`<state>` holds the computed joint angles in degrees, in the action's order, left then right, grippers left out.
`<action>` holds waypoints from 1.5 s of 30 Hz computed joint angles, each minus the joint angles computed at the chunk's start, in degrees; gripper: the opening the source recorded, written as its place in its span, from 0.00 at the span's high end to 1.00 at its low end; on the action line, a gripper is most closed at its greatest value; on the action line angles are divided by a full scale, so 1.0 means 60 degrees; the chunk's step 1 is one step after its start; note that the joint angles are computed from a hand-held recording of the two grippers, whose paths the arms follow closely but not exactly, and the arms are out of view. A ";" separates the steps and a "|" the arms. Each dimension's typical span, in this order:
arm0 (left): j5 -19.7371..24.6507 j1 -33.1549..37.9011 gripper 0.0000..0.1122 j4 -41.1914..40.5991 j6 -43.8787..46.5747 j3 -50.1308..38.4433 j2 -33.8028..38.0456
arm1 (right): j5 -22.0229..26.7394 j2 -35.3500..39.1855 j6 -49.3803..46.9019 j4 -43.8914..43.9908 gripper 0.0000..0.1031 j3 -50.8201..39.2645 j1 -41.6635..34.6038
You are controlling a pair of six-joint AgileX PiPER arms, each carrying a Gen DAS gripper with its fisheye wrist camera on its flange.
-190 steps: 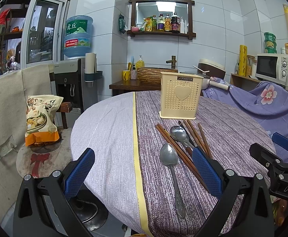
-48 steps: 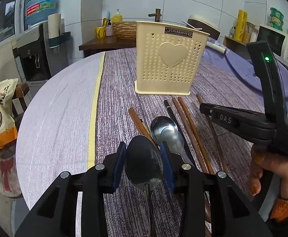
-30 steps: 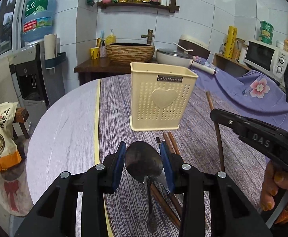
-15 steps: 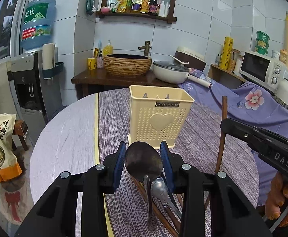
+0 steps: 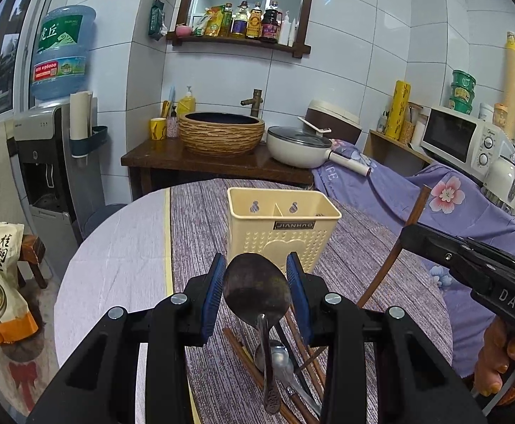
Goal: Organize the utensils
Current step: 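Lift and carry spoon with left tool while right tool carries chopstick to holder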
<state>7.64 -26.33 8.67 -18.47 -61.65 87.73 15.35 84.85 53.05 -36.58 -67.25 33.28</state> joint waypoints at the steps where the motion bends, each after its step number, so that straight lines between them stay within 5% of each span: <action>1: 0.0050 0.0007 0.69 -0.0140 0.0143 -0.0110 0.0022 | 0.0019 0.0014 -0.0392 0.0353 0.92 -0.0115 -0.0040; 12: 0.1198 0.0309 0.69 -0.2438 0.2473 -0.2956 0.1063 | 0.1388 0.0805 -0.4216 0.3547 0.92 -0.3006 -0.0670; 16: 0.1557 0.0198 0.69 -0.1358 0.1487 -0.4757 0.1838 | 0.1981 0.1292 -0.4289 0.3389 0.92 -0.4634 -0.0950; 25: 0.1915 -0.0158 0.69 0.3495 -0.3097 -0.8030 0.4193 | 0.3038 0.3280 -0.4231 0.3171 0.92 -0.8169 -0.1668; 32: 0.1241 -0.0070 0.69 0.5933 -0.5846 -0.7691 0.5102 | 0.2450 0.3760 -0.3774 0.2835 0.92 -0.7330 -0.1867; 45: 0.0782 0.0095 0.69 0.4709 -0.4485 -0.6585 0.5214 | 0.1980 0.4261 -0.3774 0.3395 0.92 -0.6342 -0.2028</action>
<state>12.33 -25.76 36.92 -45.38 -101.16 119.02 27.23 110.41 30.40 -16.21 -105.30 21.12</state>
